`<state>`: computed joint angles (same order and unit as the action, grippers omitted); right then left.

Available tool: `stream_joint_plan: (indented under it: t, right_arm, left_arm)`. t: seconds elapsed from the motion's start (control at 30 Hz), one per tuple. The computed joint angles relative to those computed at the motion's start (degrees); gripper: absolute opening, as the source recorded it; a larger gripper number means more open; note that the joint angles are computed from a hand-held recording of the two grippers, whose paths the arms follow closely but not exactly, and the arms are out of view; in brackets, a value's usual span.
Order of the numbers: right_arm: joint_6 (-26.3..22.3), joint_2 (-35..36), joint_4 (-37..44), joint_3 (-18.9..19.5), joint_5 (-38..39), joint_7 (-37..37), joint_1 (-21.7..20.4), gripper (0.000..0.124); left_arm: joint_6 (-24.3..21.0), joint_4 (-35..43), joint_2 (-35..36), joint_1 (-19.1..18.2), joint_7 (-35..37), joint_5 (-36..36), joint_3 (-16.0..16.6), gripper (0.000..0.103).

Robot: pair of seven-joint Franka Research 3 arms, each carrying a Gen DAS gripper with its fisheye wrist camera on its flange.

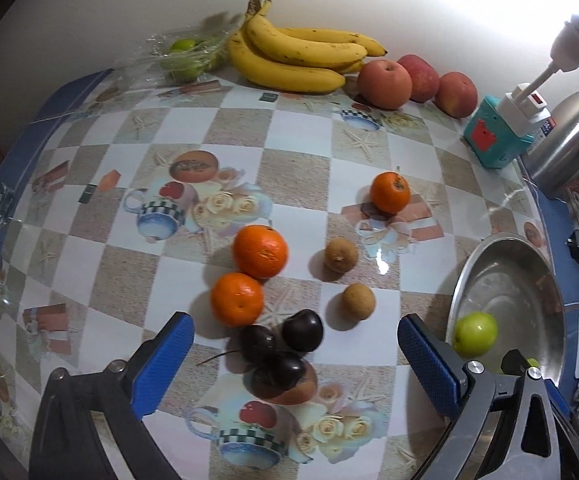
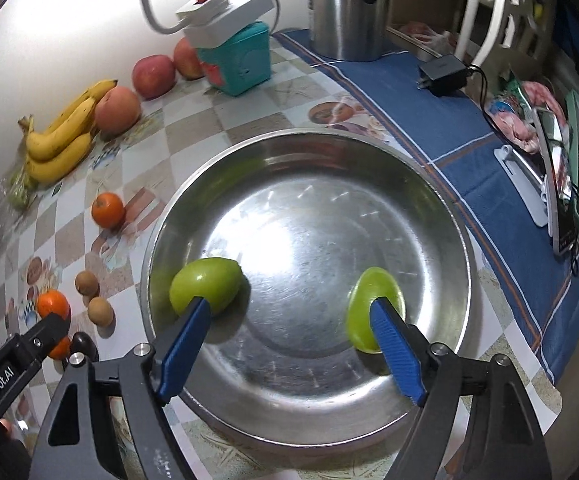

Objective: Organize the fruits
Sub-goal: 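Withdraw both tools from the bowl toward the dark plums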

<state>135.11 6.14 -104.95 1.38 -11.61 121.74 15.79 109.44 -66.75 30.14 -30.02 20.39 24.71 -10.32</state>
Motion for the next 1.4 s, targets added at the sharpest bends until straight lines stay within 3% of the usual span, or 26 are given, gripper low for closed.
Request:
stream_joint_plan:
  t: [0.07, 0.33, 0.6, 0.97, 1.4]
  right_arm:
    - [0.4, -0.2, -0.5, 0.1, 0.1, -0.2, 0.1, 0.098]
    - [3.9, -1.4, -2.4, 0.7, 2.8, -1.0, 0.2, 0.102]
    - [8.1, -2.1, -3.2, 1.7, 5.8, -2.6, 1.0, 0.102]
    - [6.4, 0.3, 0.9, 3.1, 8.3, -6.9, 4.1, 0.102]
    - [6.1, 3.0, 5.0, 3.1, 3.9, -3.6, 8.1, 0.102]
  left_arm:
    - [-0.9, -0.2, -0.3, -0.2, 0.0, 0.6, 0.2, 0.103]
    - [-3.7, -2.9, -2.8, -0.2, 2.4, 3.6, 0.3, 0.103]
    - [-1.0, -9.3, -7.6, 1.7, 3.5, 4.6, -0.5, 0.103]
    - [-1.4, -20.4, -16.2, 5.8, -1.7, 5.7, -1.2, 0.103]
    - [0.8, -30.7, -23.9, 11.2, -6.6, 4.2, -2.5, 0.103]
